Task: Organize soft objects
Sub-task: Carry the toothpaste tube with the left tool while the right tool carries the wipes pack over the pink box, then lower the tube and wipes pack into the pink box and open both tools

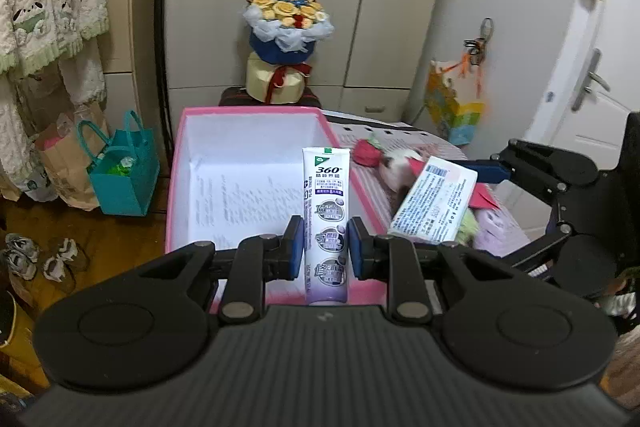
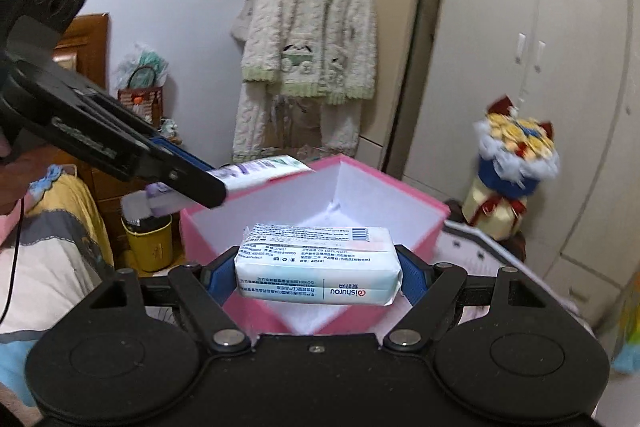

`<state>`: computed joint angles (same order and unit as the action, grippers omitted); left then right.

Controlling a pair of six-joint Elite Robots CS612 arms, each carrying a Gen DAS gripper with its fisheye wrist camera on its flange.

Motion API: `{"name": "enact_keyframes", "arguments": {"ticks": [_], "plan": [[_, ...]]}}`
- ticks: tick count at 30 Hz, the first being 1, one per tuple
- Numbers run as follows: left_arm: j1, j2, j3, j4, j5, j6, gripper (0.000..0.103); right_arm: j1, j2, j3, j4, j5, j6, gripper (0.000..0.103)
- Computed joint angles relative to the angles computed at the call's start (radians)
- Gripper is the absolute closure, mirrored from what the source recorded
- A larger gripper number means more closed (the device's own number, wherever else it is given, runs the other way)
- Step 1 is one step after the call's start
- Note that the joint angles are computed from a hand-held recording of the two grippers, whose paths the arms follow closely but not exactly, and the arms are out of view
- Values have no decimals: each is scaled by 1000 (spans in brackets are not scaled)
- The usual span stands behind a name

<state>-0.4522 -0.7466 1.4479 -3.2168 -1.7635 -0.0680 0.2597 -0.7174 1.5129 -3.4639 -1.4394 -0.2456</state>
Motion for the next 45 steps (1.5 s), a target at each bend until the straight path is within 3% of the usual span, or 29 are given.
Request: {"name": "enact_keyframes", "arguments": {"ticks": [8, 14, 20, 27, 35, 39, 42, 45], "plan": [[8, 117, -229, 200, 45, 43, 81, -25, 84, -214, 258, 92, -176, 20], [25, 225, -419, 367, 14, -3, 81, -28, 154, -380, 532, 84, -347, 20], [25, 298, -558, 506, 42, -18, 81, -17, 223, -547, 779, 56, -470, 21], [34, 344, -641, 619, 22, -65, 81, -9, 275, -663, 941, 12, -559, 21], [40, 376, -707, 680, -3, -140, 80, 0, 275, -679, 979, -36, -614, 19], [42, 367, -686, 664, -15, -146, 78, 0, 247, -612, 879, -54, -580, 13], [39, 342, -633, 593, -1, -99, 77, -3, 204, -518, 750, -41, -490, 13], [30, 298, -553, 526, 31, -27, 62, -4, 143, -400, 641, -46, -406, 14]]}}
